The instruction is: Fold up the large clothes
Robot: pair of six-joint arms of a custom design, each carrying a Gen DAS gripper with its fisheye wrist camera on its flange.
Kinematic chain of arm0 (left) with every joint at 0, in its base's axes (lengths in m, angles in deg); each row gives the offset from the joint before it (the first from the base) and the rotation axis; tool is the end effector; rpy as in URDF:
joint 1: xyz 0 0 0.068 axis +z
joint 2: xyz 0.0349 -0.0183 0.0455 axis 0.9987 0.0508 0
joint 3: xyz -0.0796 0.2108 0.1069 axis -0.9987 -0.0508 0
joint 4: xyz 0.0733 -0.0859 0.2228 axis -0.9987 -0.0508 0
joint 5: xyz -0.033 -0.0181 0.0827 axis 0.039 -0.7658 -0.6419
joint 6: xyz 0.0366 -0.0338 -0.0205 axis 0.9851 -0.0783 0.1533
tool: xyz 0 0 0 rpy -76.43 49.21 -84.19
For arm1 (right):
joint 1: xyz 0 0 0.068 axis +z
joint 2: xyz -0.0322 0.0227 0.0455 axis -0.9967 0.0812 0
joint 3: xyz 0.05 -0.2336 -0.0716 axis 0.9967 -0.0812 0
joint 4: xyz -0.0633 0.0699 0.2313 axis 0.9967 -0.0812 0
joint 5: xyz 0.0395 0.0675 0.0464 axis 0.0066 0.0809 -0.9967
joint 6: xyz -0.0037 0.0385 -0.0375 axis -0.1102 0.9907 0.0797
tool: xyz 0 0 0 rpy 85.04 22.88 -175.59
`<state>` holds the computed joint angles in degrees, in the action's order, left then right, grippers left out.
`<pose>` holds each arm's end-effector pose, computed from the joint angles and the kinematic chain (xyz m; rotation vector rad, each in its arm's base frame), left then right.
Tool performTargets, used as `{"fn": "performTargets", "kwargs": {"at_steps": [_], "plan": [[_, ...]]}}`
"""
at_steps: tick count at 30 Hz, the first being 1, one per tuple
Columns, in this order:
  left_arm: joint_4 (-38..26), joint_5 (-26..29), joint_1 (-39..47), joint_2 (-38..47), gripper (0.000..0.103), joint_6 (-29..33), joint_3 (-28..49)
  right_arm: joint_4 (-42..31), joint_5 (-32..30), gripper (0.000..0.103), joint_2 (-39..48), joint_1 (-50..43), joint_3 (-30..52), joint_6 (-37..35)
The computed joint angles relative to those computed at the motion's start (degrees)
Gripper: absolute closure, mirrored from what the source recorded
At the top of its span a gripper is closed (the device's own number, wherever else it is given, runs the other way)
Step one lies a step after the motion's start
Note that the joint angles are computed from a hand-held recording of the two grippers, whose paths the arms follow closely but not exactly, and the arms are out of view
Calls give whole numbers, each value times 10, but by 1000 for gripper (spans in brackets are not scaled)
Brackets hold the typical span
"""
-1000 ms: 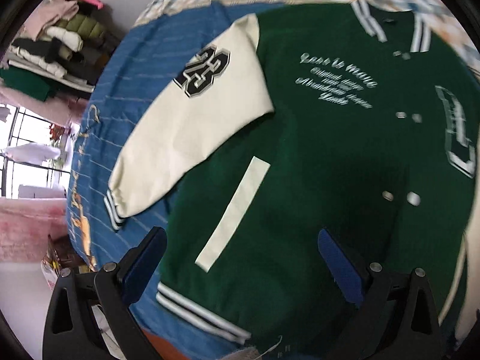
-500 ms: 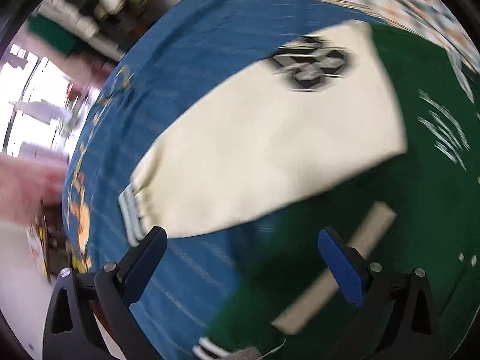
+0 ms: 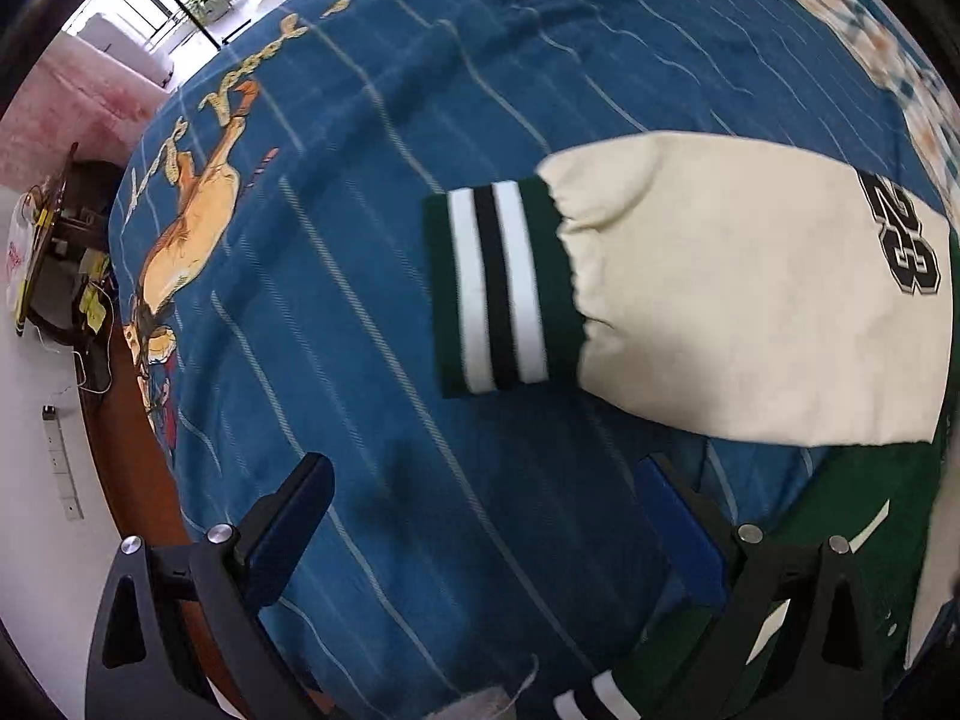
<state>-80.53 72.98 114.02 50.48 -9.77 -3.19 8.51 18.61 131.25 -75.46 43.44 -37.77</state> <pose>0.1854 0.0981 0.2982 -0.7265 2.9714 0.1789 0.3748 0.0606 0.1717 0.5259 2.7953 -0.0473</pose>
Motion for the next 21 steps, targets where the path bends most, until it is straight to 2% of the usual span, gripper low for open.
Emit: {"fn": "performTargets", "kwargs": {"at_steps": [1,3,4,5,6,7,9,11,13,15,16,17,18,19,20,21], "plan": [[1,11,8,4,1,0,2,-8,-15,74,57,31,31,-13],[-4,39,23,9,1,-3,9,-27,30,65,86,72,60,-34],[-3,59,28,15,1,-10,8,-12,30,62,59,79,34,-40],[-5,83,32,24,1,-17,8,6,5,51,26,76,5,-39],[-6,107,37,33,1,-23,7,30,-41,39,-35,61,-49,-31],[-6,147,40,45,1,-39,1,44,-73,35,-80,47,-89,-22],[9,206,44,54,1,-69,-19,39,-114,34,-185,16,-166,-11],[58,261,28,61,1,-130,-60,0,-138,34,-248,-32,-196,-25],[107,277,7,75,1,-177,-88,-42,-155,34,-301,-73,-233,-22],[167,244,-31,105,3,-235,-80,-70,-180,33,-315,-115,-248,-38],[189,212,-50,118,12,-259,-66,-85,-180,33,-335,-121,-262,-42],[202,175,-65,138,27,-280,-41,-80,-179,34,-334,-128,-275,-47],[210,142,-74,159,35,-291,-12,-71,-184,33,-332,-130,-285,-43],[219,112,-80,181,61,-293,19,-65,-189,33,-331,-125,-286,-33],[224,90,-80,209,83,-282,59,-59,-196,33,-334,-121,-288,-27],[229,90,-75,235,85,-267,98,-42,-205,33,-328,-116,-289,-23]]}}
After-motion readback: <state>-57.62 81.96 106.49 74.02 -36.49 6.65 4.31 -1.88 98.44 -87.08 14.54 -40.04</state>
